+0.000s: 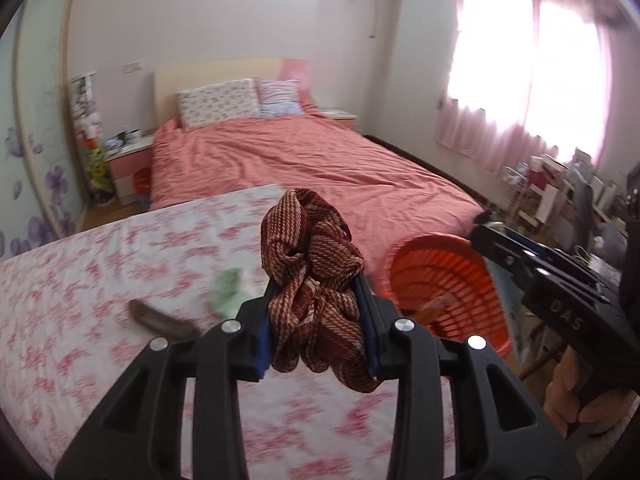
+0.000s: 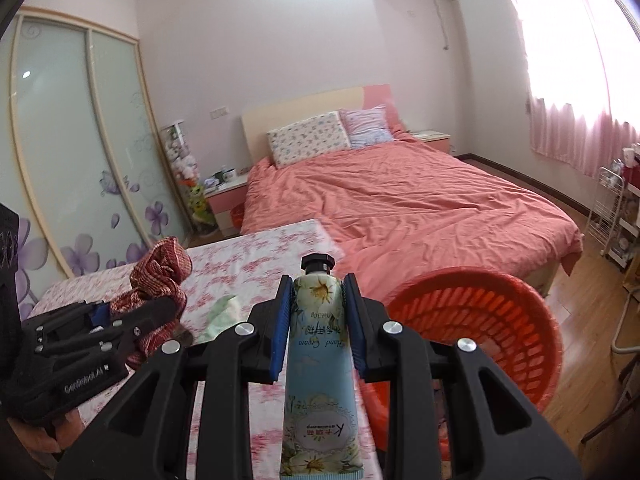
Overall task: Collect trash
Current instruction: 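Carry scrunchie and cream tube over the orange basket and open both tools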
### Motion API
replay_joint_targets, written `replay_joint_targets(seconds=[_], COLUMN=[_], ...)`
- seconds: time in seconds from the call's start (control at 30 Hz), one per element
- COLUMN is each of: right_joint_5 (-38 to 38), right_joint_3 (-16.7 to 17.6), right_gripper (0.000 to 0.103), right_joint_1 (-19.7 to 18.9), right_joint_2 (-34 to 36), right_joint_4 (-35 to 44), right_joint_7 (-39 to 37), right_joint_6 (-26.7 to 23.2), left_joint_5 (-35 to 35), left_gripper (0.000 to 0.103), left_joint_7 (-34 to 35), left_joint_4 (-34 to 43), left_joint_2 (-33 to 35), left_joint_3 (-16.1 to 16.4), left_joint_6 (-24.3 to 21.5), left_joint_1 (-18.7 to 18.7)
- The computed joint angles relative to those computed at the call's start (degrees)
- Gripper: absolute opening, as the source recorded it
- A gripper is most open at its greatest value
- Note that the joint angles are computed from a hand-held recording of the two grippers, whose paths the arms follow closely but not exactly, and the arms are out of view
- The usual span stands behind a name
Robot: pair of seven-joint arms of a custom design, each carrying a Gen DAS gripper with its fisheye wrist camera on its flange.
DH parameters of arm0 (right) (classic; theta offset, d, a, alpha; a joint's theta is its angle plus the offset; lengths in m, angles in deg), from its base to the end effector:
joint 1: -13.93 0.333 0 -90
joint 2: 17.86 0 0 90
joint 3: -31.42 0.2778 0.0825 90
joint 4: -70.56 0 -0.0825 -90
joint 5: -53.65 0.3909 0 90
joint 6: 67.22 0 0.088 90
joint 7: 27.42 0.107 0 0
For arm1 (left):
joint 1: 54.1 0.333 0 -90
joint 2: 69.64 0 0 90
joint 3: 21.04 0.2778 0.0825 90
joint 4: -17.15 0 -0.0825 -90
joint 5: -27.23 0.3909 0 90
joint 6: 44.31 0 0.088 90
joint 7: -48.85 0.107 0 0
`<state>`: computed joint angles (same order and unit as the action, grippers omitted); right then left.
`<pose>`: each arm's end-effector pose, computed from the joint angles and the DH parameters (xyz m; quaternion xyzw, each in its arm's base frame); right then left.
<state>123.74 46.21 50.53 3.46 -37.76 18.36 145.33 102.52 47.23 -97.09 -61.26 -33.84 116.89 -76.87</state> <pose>0.4767 0.3747 0.3781 -0.6290 0.5665 -0.2567 0.4663 0.4720 -0.3913 0.3988 -0.5820 0.6741 -0.3728 0.2606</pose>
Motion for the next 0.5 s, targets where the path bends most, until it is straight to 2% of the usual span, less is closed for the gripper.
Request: replay_joint_targets(seconds=[0.1, 0.33, 0.47, 0.5], right_joint_5=[-3.76, -10.25, -11.79, -12.61], right_joint_3=[-0.29, -2.22, -3.36, -3.56], right_gripper=[0.027, 0.026, 0.027, 0.027], right_joint_1=[-2.32, -6.62, -7.87, -8.39], right_joint_2=[-2.26, -4.46, -3.27, -2.76], right_joint_4=[-4.53, -10.42, -10.32, -10.05], right_joint_7=[6.42, 18.98, 21.6, 22.4], right_joint_6=[0.56, -0.25, -1.42, -2.17], left_joint_5=[-1.01, -12.55, -20.81, -22.75], left_gripper=[0.036, 0.036, 0.039, 0.045], left_joint_7=[3.26, 19.27, 29.65, 32.21], left_joint_4=[5.77, 22.12, 31.21, 34.1], left_joint_2=[5.31, 20.84, 29.05, 31.49], left_joint_3=[-0.42, -0.93, -2.58, -2.9], left_joint_6=[1.46, 4.33, 3.4, 2.36], left_joint_1=[-1.24, -4.73, -5.14, -5.52])
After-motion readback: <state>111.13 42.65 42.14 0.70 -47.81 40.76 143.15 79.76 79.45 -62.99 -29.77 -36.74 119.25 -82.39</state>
